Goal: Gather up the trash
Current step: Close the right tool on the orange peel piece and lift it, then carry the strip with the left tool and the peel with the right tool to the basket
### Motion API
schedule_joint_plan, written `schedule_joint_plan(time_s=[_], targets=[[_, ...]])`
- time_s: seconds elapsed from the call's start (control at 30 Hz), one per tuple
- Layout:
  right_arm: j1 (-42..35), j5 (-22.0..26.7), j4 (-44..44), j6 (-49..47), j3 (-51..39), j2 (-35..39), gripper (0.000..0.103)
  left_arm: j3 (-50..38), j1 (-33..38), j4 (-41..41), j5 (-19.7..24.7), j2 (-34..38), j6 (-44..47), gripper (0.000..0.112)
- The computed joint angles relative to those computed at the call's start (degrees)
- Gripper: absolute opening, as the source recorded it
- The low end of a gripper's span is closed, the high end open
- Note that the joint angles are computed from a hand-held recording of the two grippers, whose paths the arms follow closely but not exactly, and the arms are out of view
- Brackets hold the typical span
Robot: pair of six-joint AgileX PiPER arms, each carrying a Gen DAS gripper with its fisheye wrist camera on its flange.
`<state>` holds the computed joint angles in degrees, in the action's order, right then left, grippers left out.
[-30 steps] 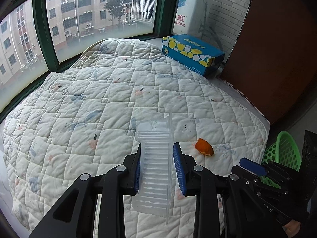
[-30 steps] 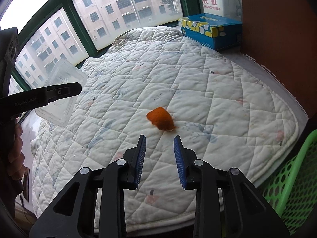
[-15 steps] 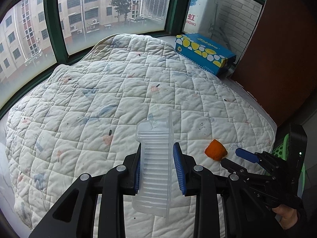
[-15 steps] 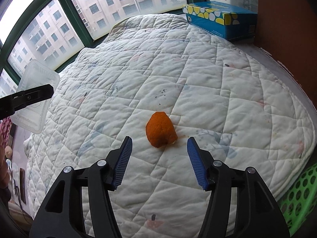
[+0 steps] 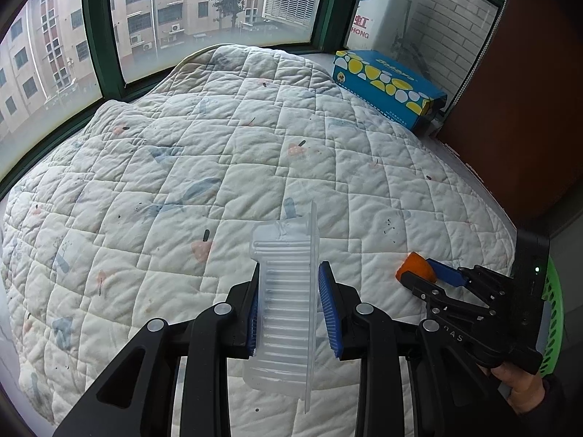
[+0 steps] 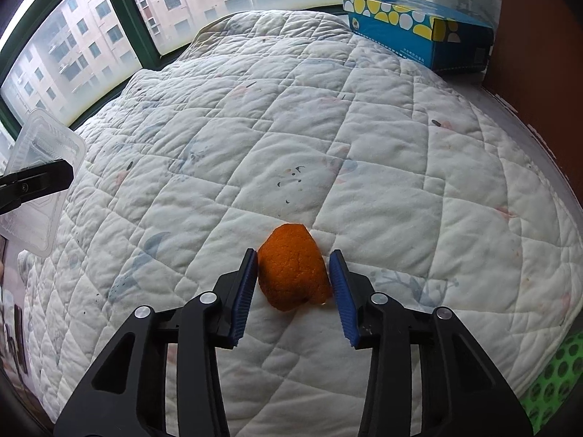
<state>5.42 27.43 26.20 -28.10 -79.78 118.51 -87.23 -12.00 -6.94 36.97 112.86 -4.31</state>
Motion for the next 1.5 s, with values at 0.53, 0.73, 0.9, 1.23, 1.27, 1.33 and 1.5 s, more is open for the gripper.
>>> schedule_joint_plan(time_s=[0.53,0.73,0.9,1.23,1.27,1.33,1.5], targets=[[0.7,-2.0,0.7,-1.3,1.9,-1.3,0.035,1.2,-0.6,0.2,-0.5,-1.0,-0.7,0.028],[-0.8,-2.5,6.3,-6.5,7.7,-7.6,0.034,1.8,-1.6,-0.3,-0.6,-2.4,-0.6,0.028],[-2.6,-2.6,10.1,-10.4,12.8,-13.9,0.034,2.4,-3.9,-0.1,-0.8,-4.1,-1.6,0.028],[-9.6,-2.0,16.8,-18.8,23.1,-27.1,0.034,2.3,-10.3,0.0,-1.1,-6.4,-3.4,0.028],[-10.6,-1.7,17.1,-19.4,24.0,-28.3,0.034,2.0,-11.1,0.4,-1.0,-6.3,-3.9,0.028],[-13.1,-1.0,17.8,-20.9,25.6,-30.7,0.034,1.2,-13.0,0.6,-0.8,-6.1,-4.4,0.028],[-20.4,1.9,18.5,-24.1,28.8,-36.1,0.034,-2.4,-17.8,1.3,0.1,-4.4,-6.0,0.028]])
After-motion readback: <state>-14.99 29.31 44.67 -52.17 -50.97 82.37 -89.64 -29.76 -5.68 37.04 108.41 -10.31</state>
